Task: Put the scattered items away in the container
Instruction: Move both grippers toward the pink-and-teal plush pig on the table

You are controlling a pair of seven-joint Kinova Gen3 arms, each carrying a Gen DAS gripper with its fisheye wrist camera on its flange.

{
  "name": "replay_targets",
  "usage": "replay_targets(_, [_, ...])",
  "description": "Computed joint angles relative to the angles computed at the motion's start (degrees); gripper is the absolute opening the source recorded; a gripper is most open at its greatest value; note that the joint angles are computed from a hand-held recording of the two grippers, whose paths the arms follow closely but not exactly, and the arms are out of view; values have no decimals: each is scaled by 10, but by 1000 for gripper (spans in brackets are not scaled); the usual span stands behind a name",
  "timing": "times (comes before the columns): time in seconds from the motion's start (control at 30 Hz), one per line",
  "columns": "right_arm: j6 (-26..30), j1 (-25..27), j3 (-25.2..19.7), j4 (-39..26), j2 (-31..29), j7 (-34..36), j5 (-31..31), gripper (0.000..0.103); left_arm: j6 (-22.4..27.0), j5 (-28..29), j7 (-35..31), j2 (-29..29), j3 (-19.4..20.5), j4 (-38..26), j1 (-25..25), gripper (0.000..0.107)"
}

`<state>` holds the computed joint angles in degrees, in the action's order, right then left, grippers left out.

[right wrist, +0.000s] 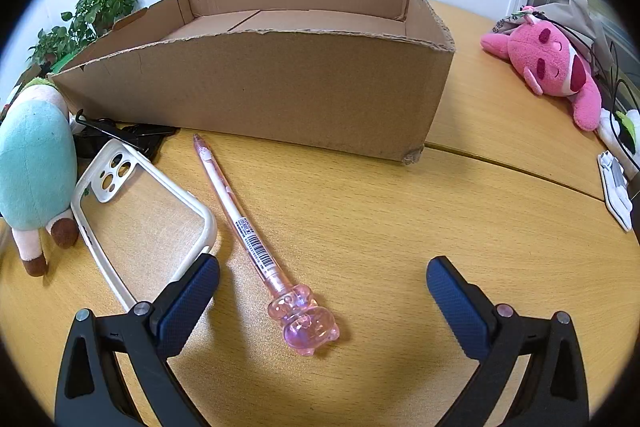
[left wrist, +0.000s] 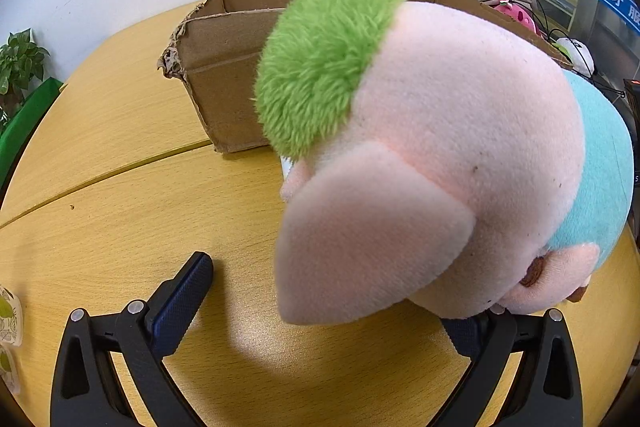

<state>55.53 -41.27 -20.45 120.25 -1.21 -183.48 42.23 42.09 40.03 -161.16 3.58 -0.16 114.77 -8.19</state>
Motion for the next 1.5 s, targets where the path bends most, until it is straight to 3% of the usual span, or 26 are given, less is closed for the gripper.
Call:
replay_targets(0.2, [5,-1,0,-4,3,-2,0,103,-16,-6,25,-10,-1,12,6,103])
replay_targets(0.67, [21,1,-4,-5,-14,5,-15,103,-15,1,10,-11,-7,17,1,103])
replay_targets(0.77, [33,-2,-15,-3,-16,-10,-17,103,-23,-17,43,-24,-9,23,4,103])
replay_targets(0.83, [49,-11,-28,2,-21,-31,-21,102,-27,6,31,-48,-20,40,-2,101])
replay_targets(0.9, [75,-24,-44,3,-25,-58,-28,103,7,50,-3,-72,-42,51,-24,101])
replay_targets(1.03, [119,-60,-76,-5,-41,-105,-21,103,100,102,-15,-110,-148,49,8,102])
replay_targets(1.17, [128,-69,-97,-33,-53,-110,31,103,193,143,-23,-118,-197,34,8,102])
replay_targets(1.27, [130,-76,-99,-74,-33,-92,79,103,239,175,-15,-113,-157,28,-42,103])
replay_targets(1.33, [130,-87,-95,-100,-10,-84,105,102,227,181,9,-115,-112,26,-64,103])
replay_targets(1.5, [115,-117,-60,-144,33,-58,127,102,180,192,16,-138,-93,49,-39,103])
